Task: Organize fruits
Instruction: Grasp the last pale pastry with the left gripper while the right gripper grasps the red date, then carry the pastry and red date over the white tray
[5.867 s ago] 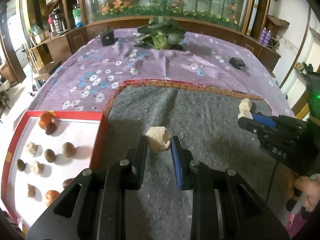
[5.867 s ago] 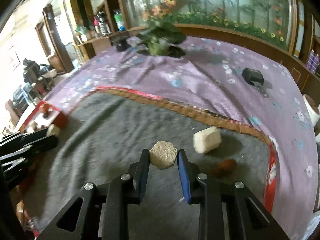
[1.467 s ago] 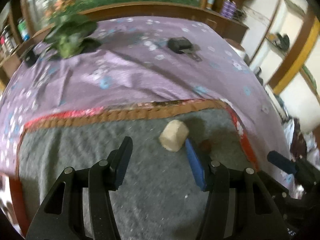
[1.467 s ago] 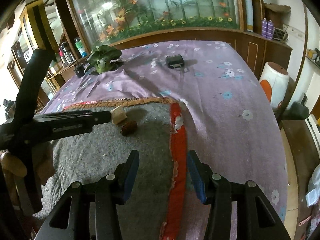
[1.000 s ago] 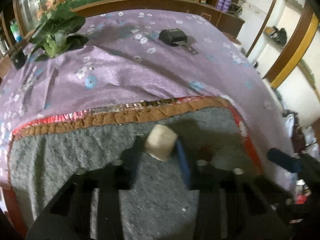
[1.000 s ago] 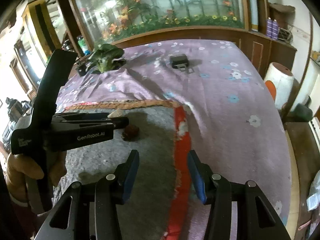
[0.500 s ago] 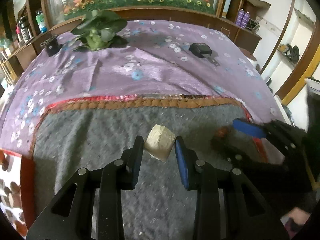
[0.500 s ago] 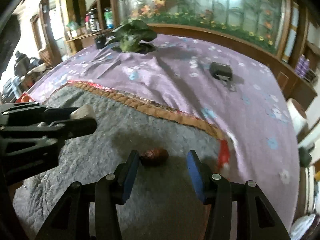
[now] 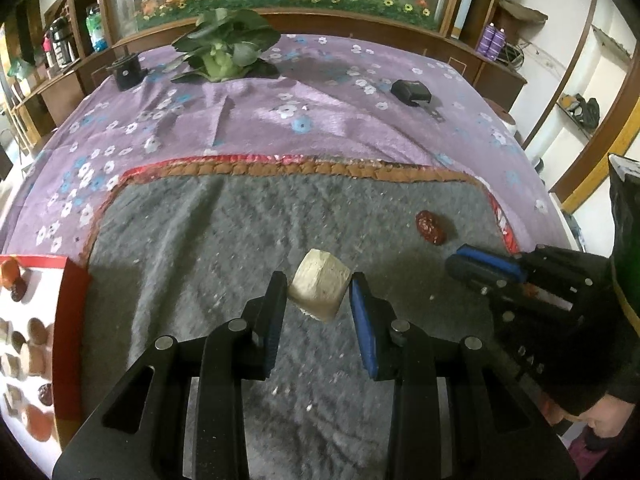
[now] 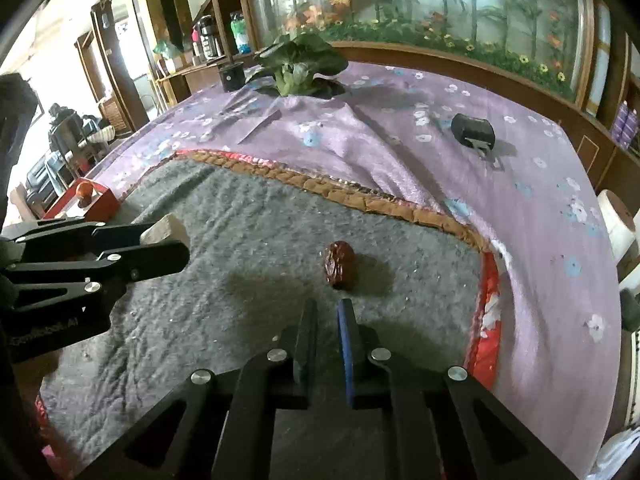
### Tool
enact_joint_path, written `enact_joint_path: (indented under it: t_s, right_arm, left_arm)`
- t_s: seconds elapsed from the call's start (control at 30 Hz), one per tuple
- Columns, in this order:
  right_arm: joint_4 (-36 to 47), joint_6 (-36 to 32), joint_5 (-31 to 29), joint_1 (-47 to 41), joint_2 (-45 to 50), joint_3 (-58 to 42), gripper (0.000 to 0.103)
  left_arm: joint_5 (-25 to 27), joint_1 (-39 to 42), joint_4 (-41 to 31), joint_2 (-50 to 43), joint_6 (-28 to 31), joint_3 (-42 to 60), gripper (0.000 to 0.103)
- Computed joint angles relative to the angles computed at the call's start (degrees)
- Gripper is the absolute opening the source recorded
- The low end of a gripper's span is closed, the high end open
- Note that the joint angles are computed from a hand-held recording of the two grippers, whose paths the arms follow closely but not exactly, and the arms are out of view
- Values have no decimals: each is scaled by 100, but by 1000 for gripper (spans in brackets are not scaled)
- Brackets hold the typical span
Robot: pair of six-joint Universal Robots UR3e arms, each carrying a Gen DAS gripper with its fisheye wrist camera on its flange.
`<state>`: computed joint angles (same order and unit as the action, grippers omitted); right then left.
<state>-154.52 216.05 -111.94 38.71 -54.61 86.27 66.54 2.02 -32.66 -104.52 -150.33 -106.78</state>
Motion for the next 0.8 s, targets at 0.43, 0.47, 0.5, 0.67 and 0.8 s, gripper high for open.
enact_joint_path:
  t_s: [0.43, 0.47, 0.5, 0.67, 0.8]
  right_arm:
    - [417, -49, -63, -256, 597, -901, 19]
    - [367, -41, 62, -267, 522, -820, 19]
    - [361, -13, 72, -238, 468, -780, 19]
    - [524, 194, -201, 206, 414, -1093, 19]
    - [610, 282, -324, 644, 744, -1861, 19]
  left_arm:
    - [-138, 381, -188, 248, 216, -181, 31]
    - [-149, 418, -197, 283, 230, -202, 31]
    - [-160, 453, -195, 323, 242, -231, 31]
    - [-326, 763, -155, 725, 364, -543, 31]
    - [-435, 1144, -132, 1124, 548, -874, 31]
